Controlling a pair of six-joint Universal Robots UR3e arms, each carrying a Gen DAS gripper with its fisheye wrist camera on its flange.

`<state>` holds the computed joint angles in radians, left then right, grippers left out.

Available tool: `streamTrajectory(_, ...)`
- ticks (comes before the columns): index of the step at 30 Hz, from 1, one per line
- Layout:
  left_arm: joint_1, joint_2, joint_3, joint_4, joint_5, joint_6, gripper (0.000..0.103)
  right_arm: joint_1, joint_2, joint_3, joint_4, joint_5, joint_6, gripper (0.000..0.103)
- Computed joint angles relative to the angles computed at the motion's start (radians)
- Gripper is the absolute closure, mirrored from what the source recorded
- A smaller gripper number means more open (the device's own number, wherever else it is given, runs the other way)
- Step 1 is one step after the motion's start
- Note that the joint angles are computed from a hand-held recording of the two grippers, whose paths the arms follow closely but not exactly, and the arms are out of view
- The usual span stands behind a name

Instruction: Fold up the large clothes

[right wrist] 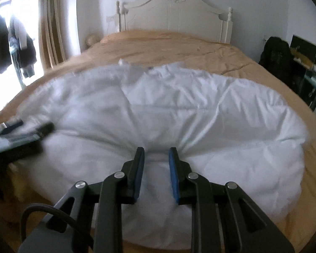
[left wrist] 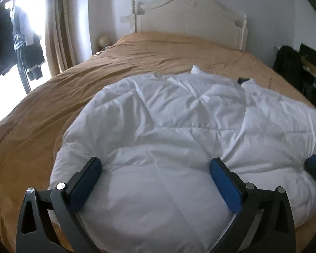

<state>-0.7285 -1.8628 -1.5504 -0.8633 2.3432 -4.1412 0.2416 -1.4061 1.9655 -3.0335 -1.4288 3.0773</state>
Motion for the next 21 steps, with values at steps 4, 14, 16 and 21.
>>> streamTrajectory(4,0.0,0.05,-0.013,-0.069,0.0,-0.01,0.0,0.071,0.039,-0.077,0.048,-0.033,-0.003,0.078)
streamTrajectory(14,0.269,0.905,-0.695,0.064,-0.482,-0.385,0.001,0.086,0.161,-0.112,0.015,-0.069,-0.036,0.077)
streamTrajectory(16,0.321,0.982,-0.855,0.221,-0.615,-0.44,0.001,0.097,0.177,-0.139,0.029,-0.079,-0.033,0.077)
streamTrajectory(21,0.297,0.743,-0.825,0.456,-0.648,-0.34,0.001,0.096,0.143,-0.08,0.0,-0.087,-0.032,0.077)
